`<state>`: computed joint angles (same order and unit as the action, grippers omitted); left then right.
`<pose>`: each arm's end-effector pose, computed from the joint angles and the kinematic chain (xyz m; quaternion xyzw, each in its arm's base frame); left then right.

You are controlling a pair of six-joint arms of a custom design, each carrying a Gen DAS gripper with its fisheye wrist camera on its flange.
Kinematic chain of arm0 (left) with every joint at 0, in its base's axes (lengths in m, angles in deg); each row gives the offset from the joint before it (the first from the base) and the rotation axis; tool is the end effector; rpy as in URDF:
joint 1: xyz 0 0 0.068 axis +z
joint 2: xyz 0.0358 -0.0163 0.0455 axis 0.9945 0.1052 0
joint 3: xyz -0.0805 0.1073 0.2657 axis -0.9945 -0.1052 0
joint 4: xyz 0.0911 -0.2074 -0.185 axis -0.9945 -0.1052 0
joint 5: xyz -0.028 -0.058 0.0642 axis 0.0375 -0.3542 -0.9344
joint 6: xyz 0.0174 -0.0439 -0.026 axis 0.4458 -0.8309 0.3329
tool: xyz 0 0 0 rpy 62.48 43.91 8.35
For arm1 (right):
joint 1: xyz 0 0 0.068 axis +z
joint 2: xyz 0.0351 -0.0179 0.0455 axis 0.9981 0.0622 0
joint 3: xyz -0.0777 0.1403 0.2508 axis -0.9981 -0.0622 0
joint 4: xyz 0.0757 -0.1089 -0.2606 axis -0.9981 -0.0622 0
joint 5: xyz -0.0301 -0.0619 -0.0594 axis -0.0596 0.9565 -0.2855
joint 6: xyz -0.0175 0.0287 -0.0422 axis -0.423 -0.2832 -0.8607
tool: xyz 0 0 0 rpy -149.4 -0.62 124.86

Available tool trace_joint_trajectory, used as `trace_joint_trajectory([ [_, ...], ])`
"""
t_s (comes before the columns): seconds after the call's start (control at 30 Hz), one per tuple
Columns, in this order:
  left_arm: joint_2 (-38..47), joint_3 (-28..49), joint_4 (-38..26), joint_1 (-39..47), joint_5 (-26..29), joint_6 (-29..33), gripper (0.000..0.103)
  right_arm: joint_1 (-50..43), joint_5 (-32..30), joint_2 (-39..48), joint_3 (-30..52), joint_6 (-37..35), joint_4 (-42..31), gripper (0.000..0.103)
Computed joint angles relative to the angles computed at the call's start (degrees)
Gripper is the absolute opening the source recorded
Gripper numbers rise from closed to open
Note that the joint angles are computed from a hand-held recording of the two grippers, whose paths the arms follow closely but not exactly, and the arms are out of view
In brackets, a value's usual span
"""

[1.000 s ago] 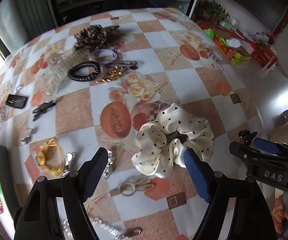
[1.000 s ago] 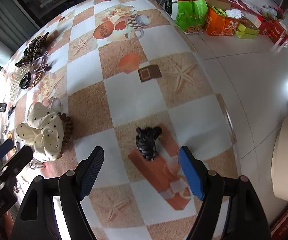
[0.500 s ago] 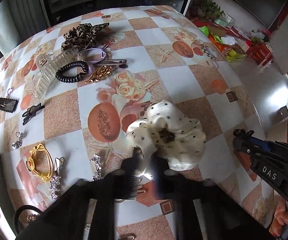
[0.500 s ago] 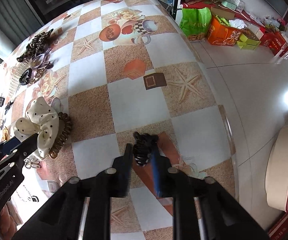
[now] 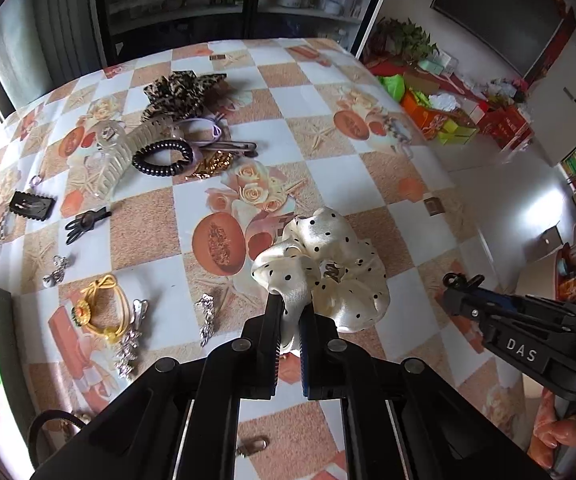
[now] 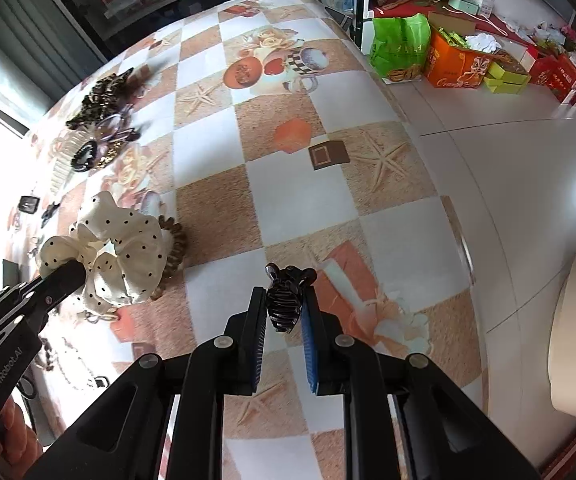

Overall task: Organize jewelry
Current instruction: 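Grasp white polka-dot scrunchie with left tool while right tool grasps black claw clip, then carry scrunchie with left tool to white tray while right tool carries black claw clip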

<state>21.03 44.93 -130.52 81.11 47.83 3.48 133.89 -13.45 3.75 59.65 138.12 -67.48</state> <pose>0.2868 -0.0305 0.2157 0.4691 0.8510 -0.1949 0.1329 0.1279 0.1278 0.2127 0.4653 0.8772 0.0137 0.1175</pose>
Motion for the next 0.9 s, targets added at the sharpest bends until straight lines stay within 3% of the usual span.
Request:
trace_joint_trajectory([
  [0.27,-0.12,4.00,-7.25,6.83,2.16,5.22,0.011,3.20,0.50,1.91,4.36,2.04,-1.67,0.018],
  [0.57,3.04,9.53,-11.95,16.01,2.64,10.25,0.011,3.70,0.39,8.00,11.13,-0.61,-1.26,0.018],
  [0.9,12.51,23.19,-15.94,27.51,4.25,11.75,0.011,0.96,0.39,21.31,25.70,-12.58,2.62,0.018],
])
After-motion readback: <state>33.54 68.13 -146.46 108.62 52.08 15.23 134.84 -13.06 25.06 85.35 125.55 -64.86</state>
